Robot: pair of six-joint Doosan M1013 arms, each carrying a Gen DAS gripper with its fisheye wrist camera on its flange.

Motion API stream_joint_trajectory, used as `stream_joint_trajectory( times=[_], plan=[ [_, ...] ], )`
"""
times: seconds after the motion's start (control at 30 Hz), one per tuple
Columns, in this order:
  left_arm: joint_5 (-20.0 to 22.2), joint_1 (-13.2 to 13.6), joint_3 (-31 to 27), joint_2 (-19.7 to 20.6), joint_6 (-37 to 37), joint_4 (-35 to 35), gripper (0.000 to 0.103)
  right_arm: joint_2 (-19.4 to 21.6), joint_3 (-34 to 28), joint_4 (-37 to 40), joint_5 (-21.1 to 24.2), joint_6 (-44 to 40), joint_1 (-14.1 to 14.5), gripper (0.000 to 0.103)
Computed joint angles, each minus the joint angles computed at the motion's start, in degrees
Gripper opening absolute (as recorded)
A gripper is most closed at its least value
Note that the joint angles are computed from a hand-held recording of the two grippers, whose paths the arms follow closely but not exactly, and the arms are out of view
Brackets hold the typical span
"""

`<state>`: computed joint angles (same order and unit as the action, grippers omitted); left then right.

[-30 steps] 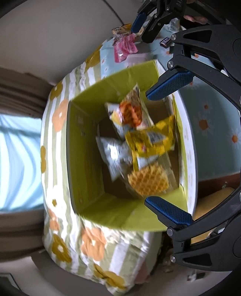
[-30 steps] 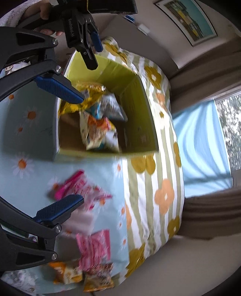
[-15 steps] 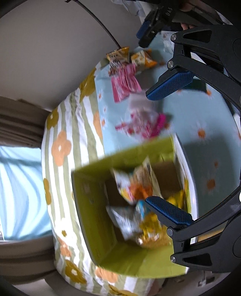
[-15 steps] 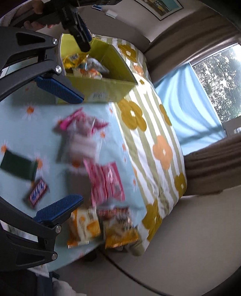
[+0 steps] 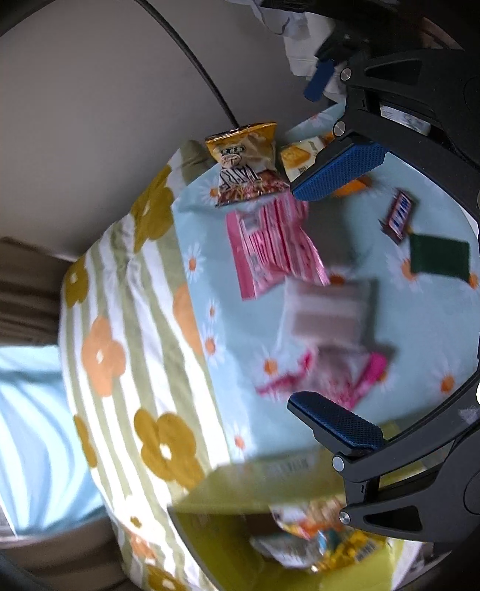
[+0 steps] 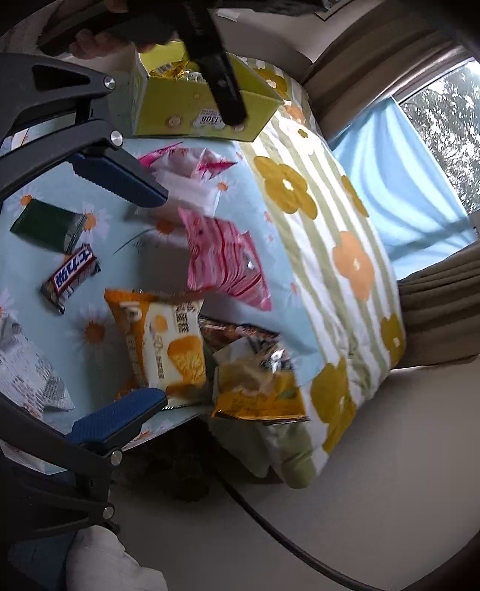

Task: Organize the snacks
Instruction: 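Move both tools back from the box toward the remaining snacks, then grasp the pink candy bag with the left tool while the right tool reaches the chiffon cake pack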

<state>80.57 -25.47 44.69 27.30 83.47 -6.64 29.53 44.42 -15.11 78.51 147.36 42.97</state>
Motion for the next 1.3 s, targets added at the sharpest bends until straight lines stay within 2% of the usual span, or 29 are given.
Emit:
stream_joint_trajectory(
  times=[0.3, 0.47, 0.9, 1.17, 1.3],
  plan=[
    [11.32, -2.11, -12.29, 10.97, 1.33, -3.20, 0.102, 0.21, 2.32, 0.65, 0.76, 1.13, -1.00, 0.097],
    [14.68, -2.72, -15.32, 14.35, 1.36, -3.81, 0.102, 1.52, 1.19, -0.34, 3.24, 0.02, -0.99, 0.097],
    [17.09, -2.59, -16.61, 17.33, 0.49, -5.30, 0.100, 4.41, -1.20, 0.27, 7.32, -2.57, -1.50, 0.097],
    [15.84, -2.60, -15.20, 16.59, 2.44, -5.01, 0.093, 4.70, -0.81, 2.06, 7.61, -3.26, -2.19, 0.097],
    [14.70, -3.13, -13.38, 15.42, 5.66, -3.09, 0.090, 5.66, -2.00, 2.14, 9.49, -5.02, -2.29, 0.097]
  ],
)
